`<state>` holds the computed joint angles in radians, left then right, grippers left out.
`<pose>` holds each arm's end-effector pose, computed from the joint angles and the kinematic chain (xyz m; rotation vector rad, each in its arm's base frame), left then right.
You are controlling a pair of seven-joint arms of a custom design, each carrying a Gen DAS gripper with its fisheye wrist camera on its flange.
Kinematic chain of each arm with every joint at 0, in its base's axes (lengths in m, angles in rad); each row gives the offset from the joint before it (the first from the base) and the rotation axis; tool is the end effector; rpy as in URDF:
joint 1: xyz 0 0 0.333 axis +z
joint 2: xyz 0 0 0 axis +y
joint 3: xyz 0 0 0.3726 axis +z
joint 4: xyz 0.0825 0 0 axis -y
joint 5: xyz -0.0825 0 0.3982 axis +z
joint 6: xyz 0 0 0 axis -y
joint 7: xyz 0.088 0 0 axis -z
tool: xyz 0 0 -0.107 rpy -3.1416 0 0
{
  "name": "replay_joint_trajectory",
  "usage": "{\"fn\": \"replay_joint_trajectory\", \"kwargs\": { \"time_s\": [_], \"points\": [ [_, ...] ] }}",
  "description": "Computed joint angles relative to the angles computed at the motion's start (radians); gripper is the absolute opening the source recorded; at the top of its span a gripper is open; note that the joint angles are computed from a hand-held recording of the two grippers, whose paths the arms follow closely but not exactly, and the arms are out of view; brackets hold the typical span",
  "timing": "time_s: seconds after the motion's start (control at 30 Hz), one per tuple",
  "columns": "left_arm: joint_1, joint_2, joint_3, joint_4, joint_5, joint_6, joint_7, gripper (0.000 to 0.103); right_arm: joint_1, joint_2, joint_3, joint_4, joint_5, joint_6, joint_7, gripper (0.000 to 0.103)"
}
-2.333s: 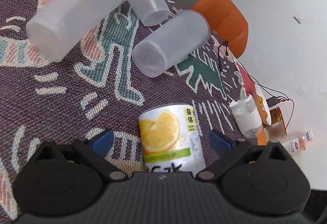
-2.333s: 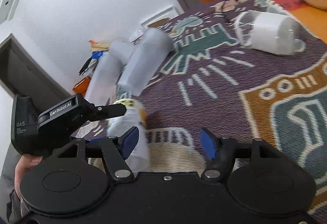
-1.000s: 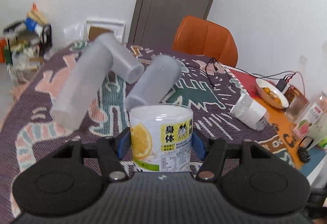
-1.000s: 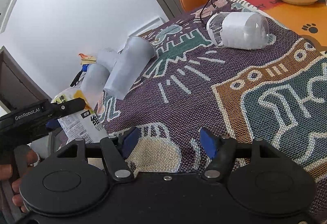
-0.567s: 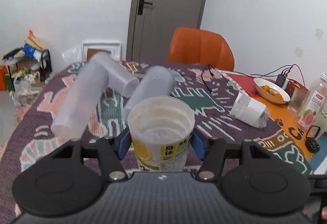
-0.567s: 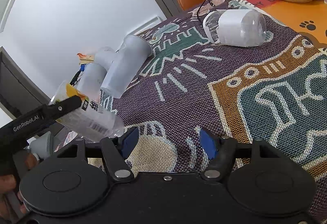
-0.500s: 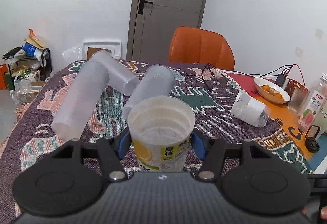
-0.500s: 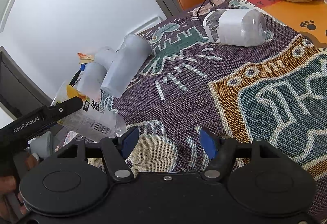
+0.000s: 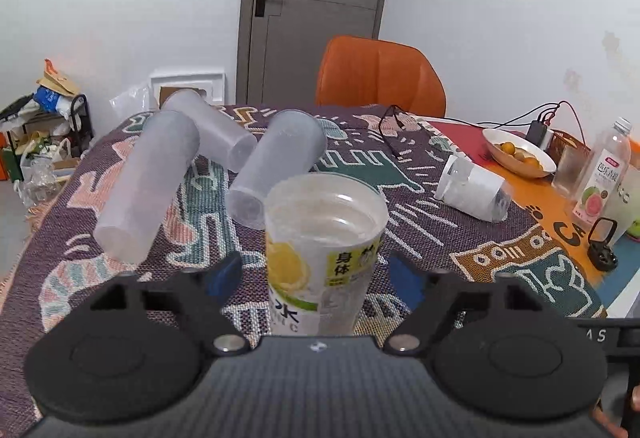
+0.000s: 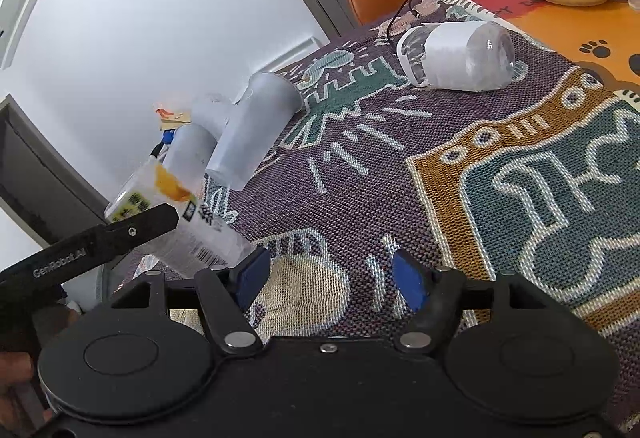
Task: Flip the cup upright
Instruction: 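Lower the upright bottle onto the blanket and open the left gripper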
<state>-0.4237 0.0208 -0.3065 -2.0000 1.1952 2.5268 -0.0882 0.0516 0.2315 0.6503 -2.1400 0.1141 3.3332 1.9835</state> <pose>0.4495 -0.4132 0.5488 -1.7079 1.5786 -0.9544 0.5103 0.3767 0.4849 -1.5645 1.4506 -0.0846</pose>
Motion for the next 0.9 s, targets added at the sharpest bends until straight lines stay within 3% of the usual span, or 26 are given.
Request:
{"fn": "replay_joint_trajectory", "kwargs": {
  "time_s": [0.17,0.37,0.5,0.8,0.9],
  "points": [
    [-0.014,-0.035,-0.018,-0.014,0.087,-0.078,-0.064,0.095,-0.048,-0.004,0.044,-0.020,-0.051,0.036,0.040,0.071],
    [-0.010,-0.084,-0.037,-0.054,0.074,-0.121,-0.102,0.096,-0.056,-0.022,0.046,-0.031,-0.155,0.061,0.101,0.081],
    [-0.001,-0.124,-0.052,-0.091,0.046,-0.146,-0.127,0.096,0.064,-0.059,-0.074,-0.035,-0.166,0.052,0.086,0.089],
    [0.020,-0.213,-0.092,-0.171,-0.020,-0.178,-0.170,0.097,0.204,-0.114,-0.201,-0.055,-0.193,0.046,0.071,0.100],
    [0.022,-0.241,-0.104,-0.197,-0.039,-0.182,-0.176,0.097,0.286,-0.133,-0.268,-0.067,-0.155,0.045,0.029,0.103]
  ]
}}
